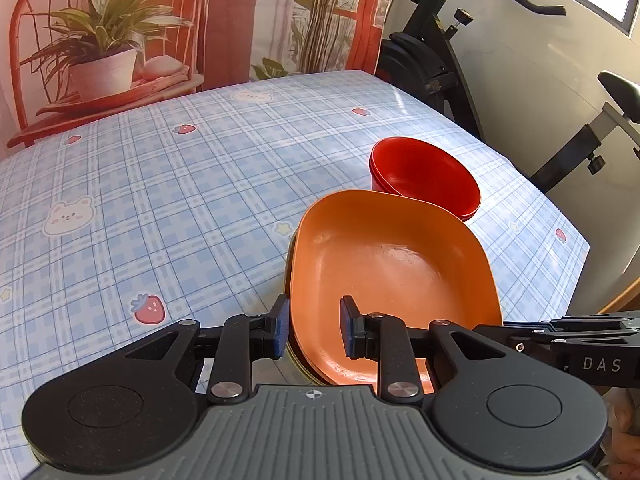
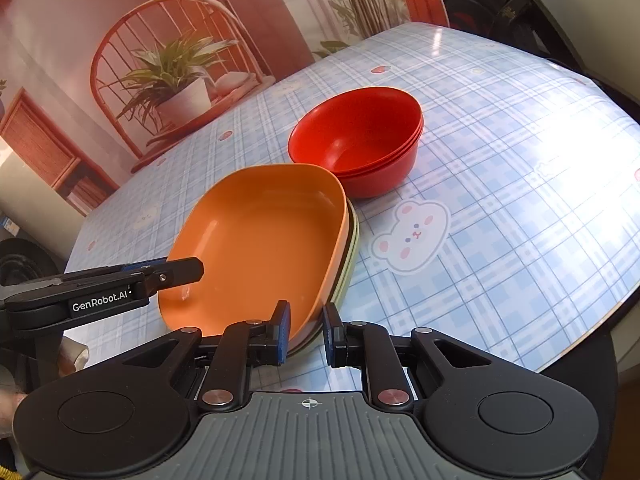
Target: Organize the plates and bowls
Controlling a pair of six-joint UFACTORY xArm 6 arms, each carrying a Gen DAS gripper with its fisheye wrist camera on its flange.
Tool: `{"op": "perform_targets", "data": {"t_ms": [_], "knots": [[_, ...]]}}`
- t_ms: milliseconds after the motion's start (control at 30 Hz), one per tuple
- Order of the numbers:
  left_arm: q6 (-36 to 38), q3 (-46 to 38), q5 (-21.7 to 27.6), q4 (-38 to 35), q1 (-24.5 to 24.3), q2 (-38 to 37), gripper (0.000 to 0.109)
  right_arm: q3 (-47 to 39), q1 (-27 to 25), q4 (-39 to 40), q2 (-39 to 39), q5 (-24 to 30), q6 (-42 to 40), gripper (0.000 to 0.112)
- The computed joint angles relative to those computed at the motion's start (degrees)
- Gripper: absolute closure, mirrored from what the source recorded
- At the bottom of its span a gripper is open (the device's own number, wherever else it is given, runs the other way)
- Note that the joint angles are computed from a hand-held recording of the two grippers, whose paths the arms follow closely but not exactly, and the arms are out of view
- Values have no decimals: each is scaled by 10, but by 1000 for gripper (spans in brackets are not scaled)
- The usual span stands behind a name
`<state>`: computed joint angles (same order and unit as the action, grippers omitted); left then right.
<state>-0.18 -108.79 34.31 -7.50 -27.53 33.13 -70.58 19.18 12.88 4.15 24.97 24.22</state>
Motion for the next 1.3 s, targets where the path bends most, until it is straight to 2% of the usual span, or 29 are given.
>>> {"op": "perform_targets", "data": {"t_ms": [267, 500, 667, 767, 1033, 1300], "knots": [[-12, 5, -12, 8, 2, 0, 82, 3, 0, 7, 0, -7, -3, 91], [-36, 9, -3, 16, 6, -1, 82, 9, -7, -25, -4, -21, 26, 87], [-38, 20, -19, 9, 5, -7, 82, 4, -16, -79, 2, -55, 50, 99], [-36, 20, -18, 4, 4, -5, 82, 1, -24, -51, 16, -88, 41, 105], [-47, 12, 2, 7, 8, 4, 82, -22, -29, -2, 48, -67, 32, 109], [-54, 13, 3, 5, 12, 5, 82, -9, -28, 13, 47, -88, 25, 109]]}}
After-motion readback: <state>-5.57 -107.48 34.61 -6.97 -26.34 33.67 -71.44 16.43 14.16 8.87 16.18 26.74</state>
